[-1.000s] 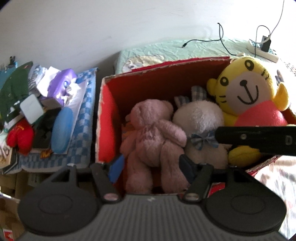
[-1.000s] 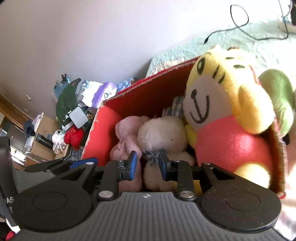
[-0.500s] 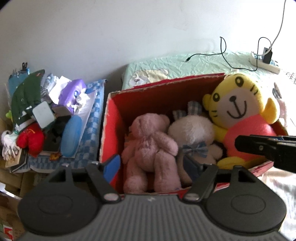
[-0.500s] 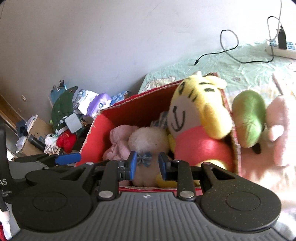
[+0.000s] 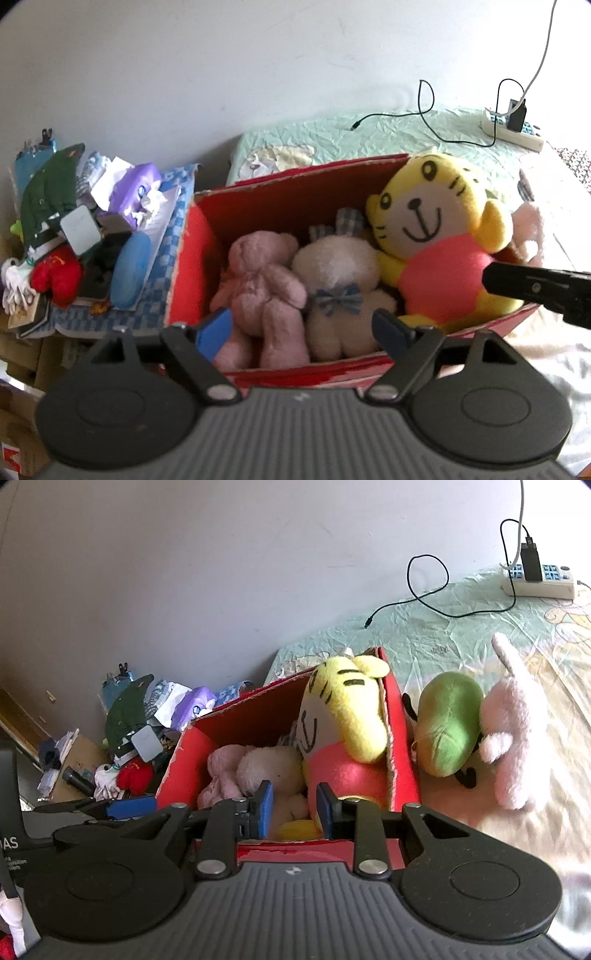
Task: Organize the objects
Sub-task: 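Move the open right tool toward the white bunny with plaid ears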
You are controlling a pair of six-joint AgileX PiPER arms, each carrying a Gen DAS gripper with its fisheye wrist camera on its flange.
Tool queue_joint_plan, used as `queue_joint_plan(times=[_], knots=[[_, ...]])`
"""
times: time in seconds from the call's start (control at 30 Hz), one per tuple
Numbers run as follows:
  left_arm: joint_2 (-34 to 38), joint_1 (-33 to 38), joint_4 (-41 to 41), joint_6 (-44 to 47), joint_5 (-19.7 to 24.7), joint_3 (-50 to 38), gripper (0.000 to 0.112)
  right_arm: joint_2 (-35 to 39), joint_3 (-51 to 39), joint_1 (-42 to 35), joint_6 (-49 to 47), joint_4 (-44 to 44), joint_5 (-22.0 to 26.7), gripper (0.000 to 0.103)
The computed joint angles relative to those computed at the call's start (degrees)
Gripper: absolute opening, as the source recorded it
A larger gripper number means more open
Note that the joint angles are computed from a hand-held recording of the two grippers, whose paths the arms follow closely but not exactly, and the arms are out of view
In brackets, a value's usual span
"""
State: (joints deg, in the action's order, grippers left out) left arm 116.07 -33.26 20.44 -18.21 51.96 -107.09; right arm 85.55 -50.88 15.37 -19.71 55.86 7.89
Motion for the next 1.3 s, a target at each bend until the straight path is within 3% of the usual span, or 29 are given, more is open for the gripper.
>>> queue_joint_plan(times=[0.13,0.57,0.8,0.93,1.03,1.2,1.3], knots=[[0.71,-2.8,2.09,-3.38,2.04,-2.11,0.085,-2.46,2.21,-4.48,-15.51,12.96,3.77,0.029],[7.81,-14.16,2.55,-8.57,6.95,-15.44,0.085,-7.02,7.94,-29.91,-28.67,11.87,22.66,0.03],[12.76,-17.33,-3.5,-6.59,3.36,-21.16,0.085,-1.68,5.95,-40.4,-34.37,9.78,29.7,0.03],[16.61,-18.18,-7.27,-4.79,2.99,-25.3,0.085,2.92,1.94,-41.89,-36.98,8.82,30.03,0.032],[17.99,-17.8,-10.53,-3.42,2.18,-25.96,0.085,6.97,-1.32,-40.89,-38.04,8.97,29.3,0.044],[19.48,-18.04,-11.45,-3.61,3.12,-26.72,0.085,14.37,-8.18,-38.0,-37.79,9.22,30.51,0.044],[19.28,-18.27,-11.28,-4.06,3.44,-25.86,0.085,16.74,-10.81,-33.3,-32.21,3.28,23.87,0.044]])
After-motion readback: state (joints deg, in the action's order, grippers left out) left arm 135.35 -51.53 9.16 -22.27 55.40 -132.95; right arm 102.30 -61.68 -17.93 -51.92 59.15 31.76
